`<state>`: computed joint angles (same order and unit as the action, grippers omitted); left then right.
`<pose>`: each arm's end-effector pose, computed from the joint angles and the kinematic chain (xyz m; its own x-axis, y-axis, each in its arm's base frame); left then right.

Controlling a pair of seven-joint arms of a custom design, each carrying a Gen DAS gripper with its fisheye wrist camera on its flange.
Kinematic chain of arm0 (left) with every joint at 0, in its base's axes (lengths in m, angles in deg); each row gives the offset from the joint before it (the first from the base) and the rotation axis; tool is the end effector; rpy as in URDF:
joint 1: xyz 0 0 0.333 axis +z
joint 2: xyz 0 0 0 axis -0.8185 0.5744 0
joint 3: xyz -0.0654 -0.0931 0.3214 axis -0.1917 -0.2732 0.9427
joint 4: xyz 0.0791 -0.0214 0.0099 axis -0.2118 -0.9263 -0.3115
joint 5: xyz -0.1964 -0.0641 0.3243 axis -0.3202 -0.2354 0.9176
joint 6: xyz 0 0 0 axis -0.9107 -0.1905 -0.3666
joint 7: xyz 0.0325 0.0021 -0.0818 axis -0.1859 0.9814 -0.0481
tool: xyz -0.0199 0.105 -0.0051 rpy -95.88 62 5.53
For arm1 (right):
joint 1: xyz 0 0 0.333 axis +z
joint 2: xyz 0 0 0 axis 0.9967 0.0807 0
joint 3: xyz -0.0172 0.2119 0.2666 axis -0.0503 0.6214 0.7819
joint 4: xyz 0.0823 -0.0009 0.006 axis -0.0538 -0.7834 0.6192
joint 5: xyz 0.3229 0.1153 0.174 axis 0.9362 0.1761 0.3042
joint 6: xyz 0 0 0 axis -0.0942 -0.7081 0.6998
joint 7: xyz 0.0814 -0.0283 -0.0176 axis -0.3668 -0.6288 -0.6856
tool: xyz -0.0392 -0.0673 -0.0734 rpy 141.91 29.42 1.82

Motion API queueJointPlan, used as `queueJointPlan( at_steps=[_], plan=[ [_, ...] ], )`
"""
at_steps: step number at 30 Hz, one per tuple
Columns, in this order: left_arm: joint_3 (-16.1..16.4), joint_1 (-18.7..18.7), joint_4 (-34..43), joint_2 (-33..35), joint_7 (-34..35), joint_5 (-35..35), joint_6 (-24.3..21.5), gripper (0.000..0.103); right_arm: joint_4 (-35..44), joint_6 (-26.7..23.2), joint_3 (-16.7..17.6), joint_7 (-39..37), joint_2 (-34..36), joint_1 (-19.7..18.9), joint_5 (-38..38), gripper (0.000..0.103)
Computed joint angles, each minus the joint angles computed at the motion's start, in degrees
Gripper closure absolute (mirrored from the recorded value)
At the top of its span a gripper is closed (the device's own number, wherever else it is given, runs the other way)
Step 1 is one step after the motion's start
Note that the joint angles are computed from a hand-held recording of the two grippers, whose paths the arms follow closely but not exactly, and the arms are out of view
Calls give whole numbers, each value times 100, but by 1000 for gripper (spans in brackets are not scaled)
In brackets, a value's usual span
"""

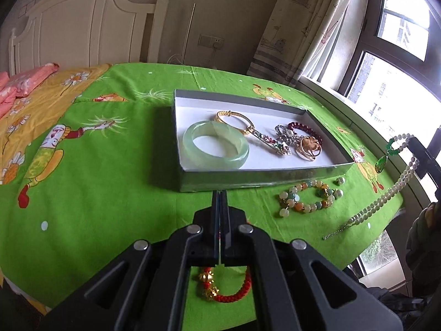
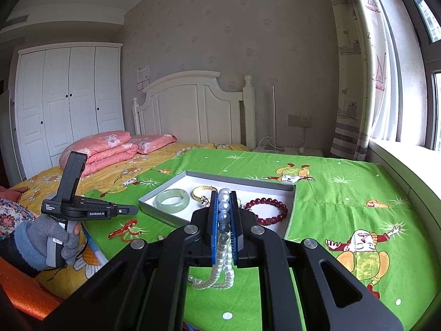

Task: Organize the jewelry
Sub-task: 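Grasp the long pearl strand with the right tool while the left tool grasps the red cord necklace, then lower both held necklaces into the box and open both tools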

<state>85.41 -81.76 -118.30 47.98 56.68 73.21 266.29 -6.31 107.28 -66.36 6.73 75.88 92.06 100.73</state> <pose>0.6589 -0.1708 0.3693 0.0694 -0.9648 0.2538 -0.6393 -0.2383 -0.7311 0.7332 0.2171 0.4100 0.7438 -0.6649 -0.0686 -0.2367 -0.1660 -0.9573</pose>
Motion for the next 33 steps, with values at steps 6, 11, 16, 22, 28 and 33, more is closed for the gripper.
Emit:
queueJointPlan(
  at_steps=[6,11,16,22,28,33],
  plan=[
    [563,-651,-436,-70,253,-402,415,36,69,-4,-13,292,76,15,-215,94],
    [1293,-1544,-623,-92,765,-1012,583,33,86,6,46,400,115,-7,-372,93],
    [2770,-3166,-395,546,1278,-1419,-97,34,65,15,95,418,112,-48,-403,93],
    [2843,-3061,-365,608,834,-1089,-80,98,19,18,126,317,81,-53,-422,93],
    [3047,-3106,-391,345,984,-1179,215,98,179,-65,138,176,79,-3,-487,93],
    [2889,-2898,-1,221,1314,-1166,84,98,506,-92,187,31,111,43,-539,93]
  ],
)
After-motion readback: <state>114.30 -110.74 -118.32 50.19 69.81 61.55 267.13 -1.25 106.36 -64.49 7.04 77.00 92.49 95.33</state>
